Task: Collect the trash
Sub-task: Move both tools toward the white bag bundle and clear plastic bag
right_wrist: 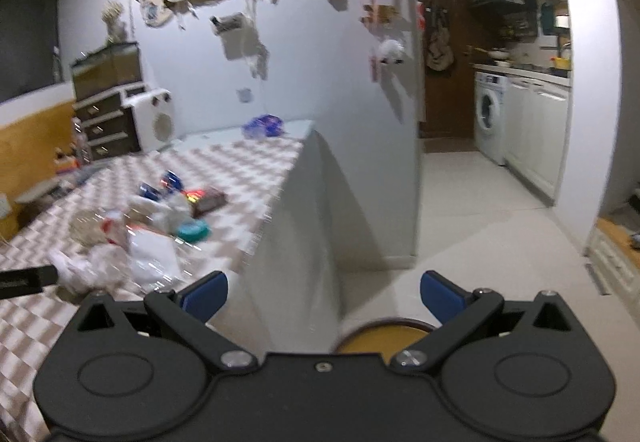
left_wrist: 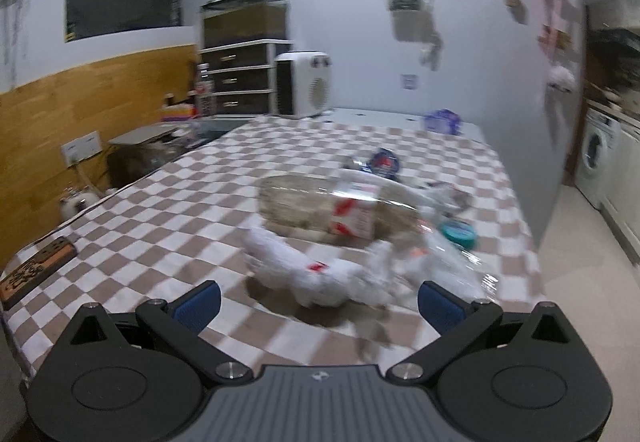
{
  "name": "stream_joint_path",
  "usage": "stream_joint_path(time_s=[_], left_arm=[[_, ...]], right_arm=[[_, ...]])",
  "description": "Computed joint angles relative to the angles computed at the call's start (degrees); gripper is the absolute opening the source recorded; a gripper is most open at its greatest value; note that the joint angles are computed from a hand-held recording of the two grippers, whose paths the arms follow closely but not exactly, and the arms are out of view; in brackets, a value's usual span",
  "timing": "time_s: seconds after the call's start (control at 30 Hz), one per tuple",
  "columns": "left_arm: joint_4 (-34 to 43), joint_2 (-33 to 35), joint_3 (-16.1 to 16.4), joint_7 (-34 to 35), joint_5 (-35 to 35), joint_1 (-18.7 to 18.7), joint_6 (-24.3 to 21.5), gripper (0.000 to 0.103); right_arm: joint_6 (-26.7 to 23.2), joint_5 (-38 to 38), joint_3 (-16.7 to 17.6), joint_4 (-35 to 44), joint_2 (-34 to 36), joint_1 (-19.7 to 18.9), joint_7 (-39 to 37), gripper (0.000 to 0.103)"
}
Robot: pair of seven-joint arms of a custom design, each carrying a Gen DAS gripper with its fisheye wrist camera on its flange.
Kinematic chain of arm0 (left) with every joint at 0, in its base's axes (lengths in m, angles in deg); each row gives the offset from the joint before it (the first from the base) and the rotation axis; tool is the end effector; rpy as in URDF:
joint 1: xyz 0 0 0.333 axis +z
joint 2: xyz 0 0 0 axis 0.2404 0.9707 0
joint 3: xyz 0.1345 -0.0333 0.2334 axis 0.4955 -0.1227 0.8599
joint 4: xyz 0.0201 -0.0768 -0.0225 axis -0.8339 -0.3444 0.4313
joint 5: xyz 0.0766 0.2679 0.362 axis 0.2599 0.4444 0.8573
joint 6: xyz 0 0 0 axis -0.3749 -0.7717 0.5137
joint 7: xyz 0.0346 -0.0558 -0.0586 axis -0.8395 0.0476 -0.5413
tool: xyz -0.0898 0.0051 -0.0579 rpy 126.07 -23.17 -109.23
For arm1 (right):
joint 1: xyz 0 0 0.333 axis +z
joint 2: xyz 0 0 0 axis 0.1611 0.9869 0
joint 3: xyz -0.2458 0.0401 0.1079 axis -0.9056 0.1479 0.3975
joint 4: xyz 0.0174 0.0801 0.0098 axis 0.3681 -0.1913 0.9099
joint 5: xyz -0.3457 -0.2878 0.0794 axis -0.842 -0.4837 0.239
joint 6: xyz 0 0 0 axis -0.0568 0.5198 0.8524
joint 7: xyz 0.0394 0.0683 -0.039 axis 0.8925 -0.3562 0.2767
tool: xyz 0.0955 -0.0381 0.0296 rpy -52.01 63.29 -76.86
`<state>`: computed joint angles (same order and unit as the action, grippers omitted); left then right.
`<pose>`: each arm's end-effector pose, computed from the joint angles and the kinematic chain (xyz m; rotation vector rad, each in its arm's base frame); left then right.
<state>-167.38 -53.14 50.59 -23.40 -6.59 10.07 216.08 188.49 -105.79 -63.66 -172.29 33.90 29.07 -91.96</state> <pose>0.5424 -0.1421 0.5531 -1.5070 1.6402 -0.9031 0.4091 0.3138 0.5445 -1.1489 1.8775 -1.0618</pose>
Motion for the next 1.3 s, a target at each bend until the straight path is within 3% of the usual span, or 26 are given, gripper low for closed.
stream_joint_path(time_s=[0.2, 0.37, 0.5, 0.67, 0.8, 0.97, 1.07, 1.2, 1.3], left_arm=[[7.5, 7.5, -2.8, -9.7, 5.8, 6.0, -1.2, 0.103], [14.0, 14.2, -1.6, -14.2, 7.3, 5.9, -2.9, 0.103], [17.0, 17.7, -0.2, -14.2, 5.1, 4.9, -3.7, 0.103], [17.6, 20.2, 1.1, -7.7, -6.8, 3.4, -3.2, 0.103], [19.4, 22.6, 0.9, -6.5, -8.7, 3.3, -4.4, 0.103], [23.2, 26.4, 0.6, -7.3, -8.0, 3.3, -7.3, 0.103], [22.9, 26.7, 1.1, -11.4, -1.4, 2.7, -6.7, 0.103], [21.9, 26.2, 1.7, -17.9, 8.5, 2.0, -6.2, 0.103], [21.1, 25.7, 1.5, -18.1, 7.8, 2.6, -4.9, 0.103]], right_arm=[[6.1, -3.6, -1.0, 6.0, 7.5, -1.4, 0.6, 0.103], [13.1, -5.6, -2.7, 10.8, 13.4, -2.0, 1.8, 0.103], [14.2, -4.6, -4.1, 16.7, 19.8, -1.2, 1.0, 0.103], [17.1, -0.2, -7.0, 22.7, 27.2, 0.8, -2.3, 0.103], [20.6, 4.4, -9.2, 27.5, 33.7, 2.4, -10.3, 0.103], [16.2, 11.5, -10.5, 35.2, 41.8, 5.2, -25.5, 0.103], [13.9, 13.4, -11.3, 37.9, 44.5, 6.8, -31.2, 0.103], [12.9, 10.7, -13.3, 38.1, 44.7, 8.3, -30.6, 0.103], [12.1, 10.1, -14.1, 37.6, 44.1, 8.0, -29.6, 0.103]])
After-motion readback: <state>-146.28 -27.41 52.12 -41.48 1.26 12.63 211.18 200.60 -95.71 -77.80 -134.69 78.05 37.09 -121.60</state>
